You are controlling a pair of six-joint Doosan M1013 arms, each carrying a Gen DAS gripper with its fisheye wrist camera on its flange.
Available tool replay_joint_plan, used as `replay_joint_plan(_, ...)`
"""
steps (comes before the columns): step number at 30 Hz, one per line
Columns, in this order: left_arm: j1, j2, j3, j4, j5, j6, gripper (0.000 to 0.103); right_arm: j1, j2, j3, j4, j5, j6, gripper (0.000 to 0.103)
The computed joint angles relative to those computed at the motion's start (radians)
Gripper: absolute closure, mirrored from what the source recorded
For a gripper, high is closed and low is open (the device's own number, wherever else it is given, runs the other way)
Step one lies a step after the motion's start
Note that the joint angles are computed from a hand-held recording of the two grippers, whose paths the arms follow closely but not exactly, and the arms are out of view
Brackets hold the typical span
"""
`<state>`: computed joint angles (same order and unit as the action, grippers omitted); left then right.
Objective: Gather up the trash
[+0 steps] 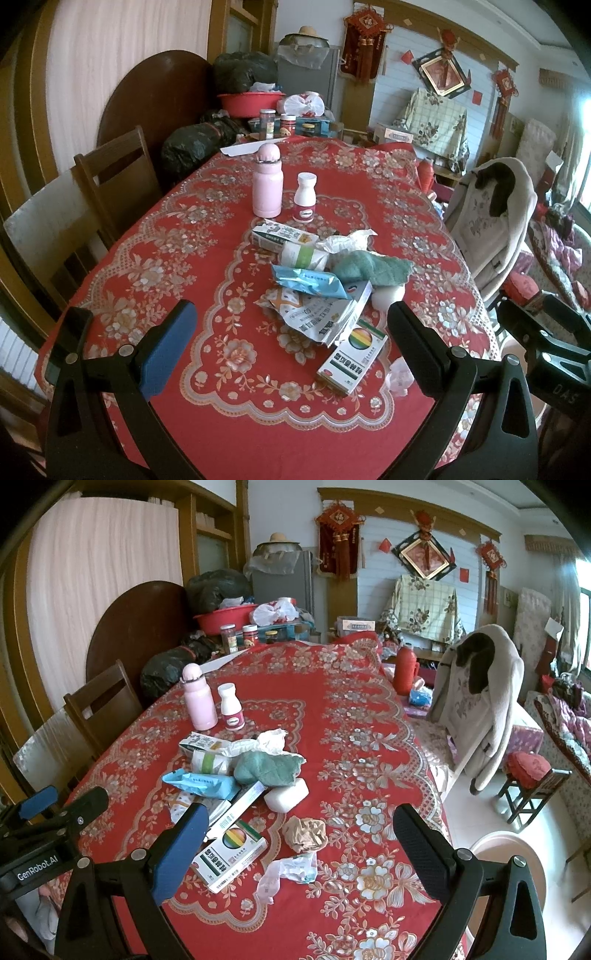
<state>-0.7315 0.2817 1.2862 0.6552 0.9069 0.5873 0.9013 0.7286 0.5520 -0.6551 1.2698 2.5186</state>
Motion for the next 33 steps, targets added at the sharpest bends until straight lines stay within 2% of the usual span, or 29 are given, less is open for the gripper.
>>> replay_joint_plan(33,-0.009,0.019,-0.013,-0.017,0.011,0.002,0.001,-0.008,-0.003,0.012,0.021,0.001,-0.005,0.004)
